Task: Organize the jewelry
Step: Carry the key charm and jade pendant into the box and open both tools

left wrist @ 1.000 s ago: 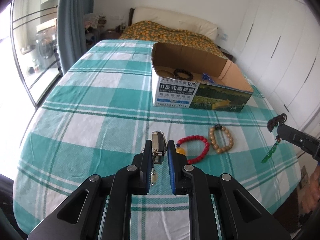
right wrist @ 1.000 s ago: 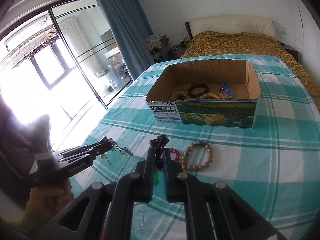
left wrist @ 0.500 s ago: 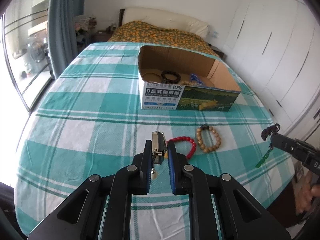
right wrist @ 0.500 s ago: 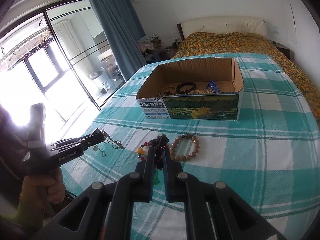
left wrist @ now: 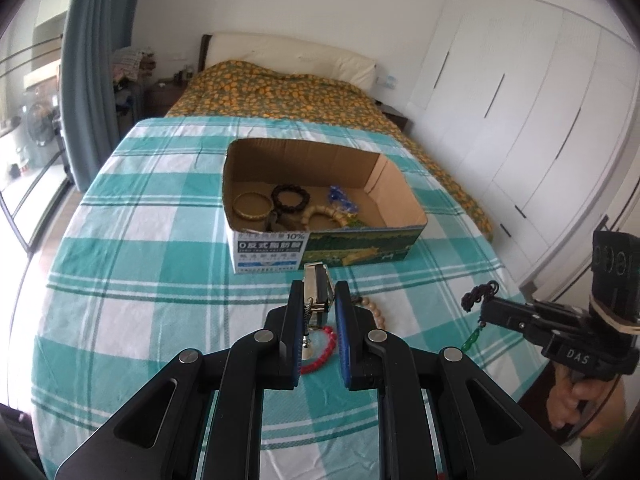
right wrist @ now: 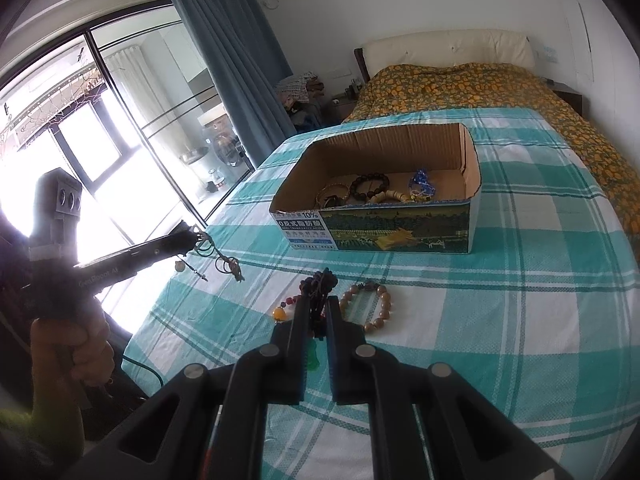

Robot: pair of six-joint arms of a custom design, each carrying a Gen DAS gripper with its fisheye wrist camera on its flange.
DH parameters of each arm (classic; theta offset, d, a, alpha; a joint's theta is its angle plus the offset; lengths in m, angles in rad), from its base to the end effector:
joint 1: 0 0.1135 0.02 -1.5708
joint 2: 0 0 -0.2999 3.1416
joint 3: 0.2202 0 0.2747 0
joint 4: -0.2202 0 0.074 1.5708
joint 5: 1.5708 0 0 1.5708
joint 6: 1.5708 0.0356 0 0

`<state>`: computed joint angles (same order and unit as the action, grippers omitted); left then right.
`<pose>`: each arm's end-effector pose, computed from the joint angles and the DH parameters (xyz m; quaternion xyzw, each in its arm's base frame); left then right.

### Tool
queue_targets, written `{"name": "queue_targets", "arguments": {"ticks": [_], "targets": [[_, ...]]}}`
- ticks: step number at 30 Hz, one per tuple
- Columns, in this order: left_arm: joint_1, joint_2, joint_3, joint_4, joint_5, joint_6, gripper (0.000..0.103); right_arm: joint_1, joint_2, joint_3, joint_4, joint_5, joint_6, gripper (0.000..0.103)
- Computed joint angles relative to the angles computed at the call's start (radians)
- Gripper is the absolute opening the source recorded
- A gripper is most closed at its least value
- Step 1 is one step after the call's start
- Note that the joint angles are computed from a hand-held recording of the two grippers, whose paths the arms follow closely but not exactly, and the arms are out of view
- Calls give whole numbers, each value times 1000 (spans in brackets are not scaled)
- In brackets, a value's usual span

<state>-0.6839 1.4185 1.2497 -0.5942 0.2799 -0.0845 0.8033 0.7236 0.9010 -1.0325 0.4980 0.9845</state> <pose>0.2473 -0.2143 0.3493 0.3212 0.8538 -0.2648 0.3127 0.0939 0.0728 0.3390 0.1681 0.8962 0.1200 0.3926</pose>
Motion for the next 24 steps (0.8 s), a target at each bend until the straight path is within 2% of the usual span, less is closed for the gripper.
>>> {"name": "queue_targets", "arguments": {"ticks": [6, 13, 19, 24], "targets": [[6, 107, 165, -47, 53, 7, 13, -358, 1, 35, 79, -235, -288, 8], [11, 318, 417, -92, 10, 23, 13, -773, 177, 156, 177, -458, -647, 8], [11, 512, 612, -154, -52, 31, 13, -964, 397, 212, 229, -530, -826, 8], [10, 638, 715, -196, -96, 30, 13, -1042, 545, 196, 277, -527, -898, 8]]}}
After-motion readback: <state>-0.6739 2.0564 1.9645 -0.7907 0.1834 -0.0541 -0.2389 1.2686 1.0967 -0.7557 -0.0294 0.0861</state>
